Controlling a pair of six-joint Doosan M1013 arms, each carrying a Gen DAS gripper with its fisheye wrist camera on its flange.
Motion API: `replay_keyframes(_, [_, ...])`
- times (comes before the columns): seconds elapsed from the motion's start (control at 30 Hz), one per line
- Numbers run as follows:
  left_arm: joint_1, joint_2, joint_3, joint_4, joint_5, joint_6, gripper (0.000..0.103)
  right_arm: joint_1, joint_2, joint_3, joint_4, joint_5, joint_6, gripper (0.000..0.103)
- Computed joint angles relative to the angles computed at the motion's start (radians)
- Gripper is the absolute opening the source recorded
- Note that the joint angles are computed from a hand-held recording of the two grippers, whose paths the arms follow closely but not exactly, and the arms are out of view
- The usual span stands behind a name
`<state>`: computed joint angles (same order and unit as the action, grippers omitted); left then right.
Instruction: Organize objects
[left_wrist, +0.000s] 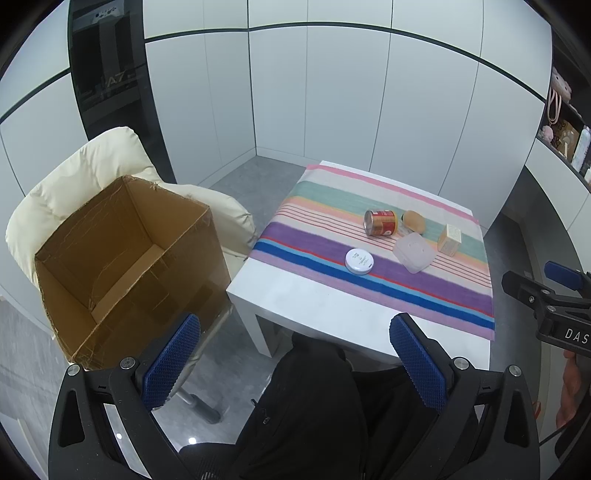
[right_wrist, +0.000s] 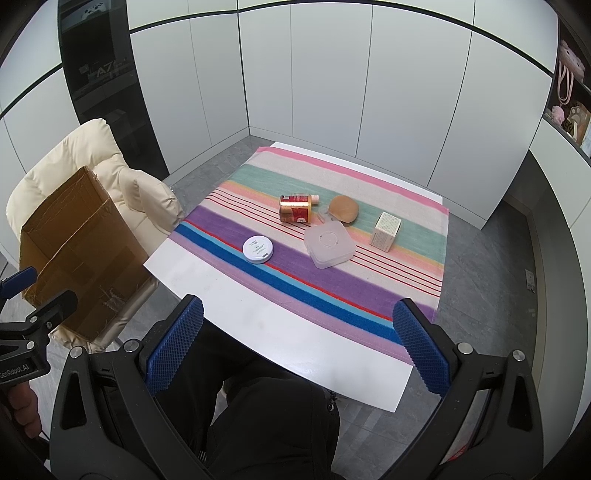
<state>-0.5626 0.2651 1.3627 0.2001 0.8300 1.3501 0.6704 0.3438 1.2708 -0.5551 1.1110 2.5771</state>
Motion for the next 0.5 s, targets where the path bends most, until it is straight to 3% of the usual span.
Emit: replay_keyframes(0.5, [-0.004, -0.003, 0.005, 0.029, -0.001, -0.003, 0.103, 0.0, 0.001, 0.0, -0.001, -0.001, 0.001, 0.103])
